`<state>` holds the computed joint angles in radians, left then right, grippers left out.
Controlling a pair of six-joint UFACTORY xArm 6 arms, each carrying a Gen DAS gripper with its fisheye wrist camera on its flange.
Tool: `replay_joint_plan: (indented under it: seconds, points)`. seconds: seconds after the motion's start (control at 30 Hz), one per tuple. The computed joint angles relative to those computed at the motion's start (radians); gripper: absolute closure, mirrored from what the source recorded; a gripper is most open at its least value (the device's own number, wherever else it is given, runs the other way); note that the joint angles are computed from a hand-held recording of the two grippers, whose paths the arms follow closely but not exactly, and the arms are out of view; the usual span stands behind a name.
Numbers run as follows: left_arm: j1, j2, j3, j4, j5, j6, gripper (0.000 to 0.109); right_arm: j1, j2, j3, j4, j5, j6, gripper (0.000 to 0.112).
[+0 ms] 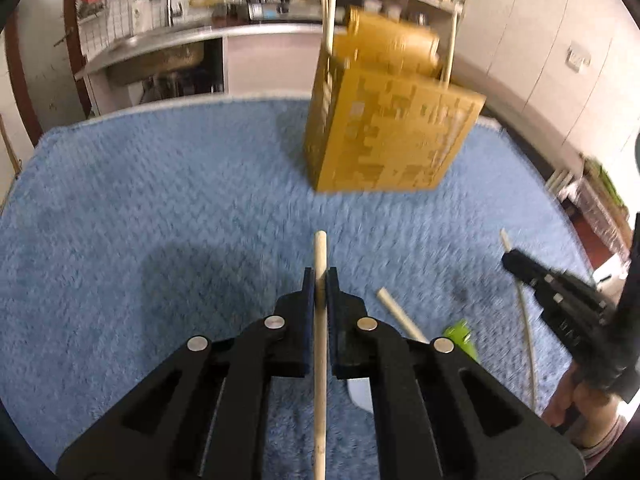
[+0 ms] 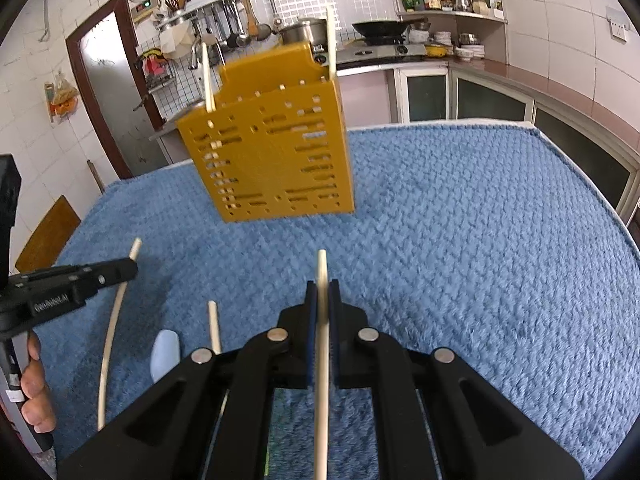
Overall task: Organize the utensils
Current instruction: 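Raise both chopsticks over the yellow holder and lower them into it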
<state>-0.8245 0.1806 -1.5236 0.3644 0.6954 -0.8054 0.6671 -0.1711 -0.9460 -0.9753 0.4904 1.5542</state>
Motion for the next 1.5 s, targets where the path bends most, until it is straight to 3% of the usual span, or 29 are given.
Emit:
replay_joint_plan:
  seconds: [0.27,0.57,1.13,1.23,1.5]
  points:
    - [-0.007,-0.056,0.023,0.153,-0.113,-0.116,0.104,-0.015,-0.046,-0.007,-0.11,-0.019,0.073,0.106]
    - [0.001,-0.031,-0.06,0.188,-0.129,-0.111,0.104,-0.07,-0.06,-0.048,-0.294,-0.086,0.222,0.106]
    - [0.027,0.045,-0.204,0.093,-0.124,0.032,0.104,-0.11,-0.014,-0.135,-0.158,-0.115,0.047,0.106]
    - [0.033,0.05,-0.209,0.075,-0.13,0.047,0.104,-0.118,-0.007,-0.137,-0.163,-0.139,0.07,0.106]
    - [0.037,0.083,-0.251,0.041,-0.119,0.085,0.104,-0.103,0.012,-0.175,-0.153,-0.103,0.03,0.106]
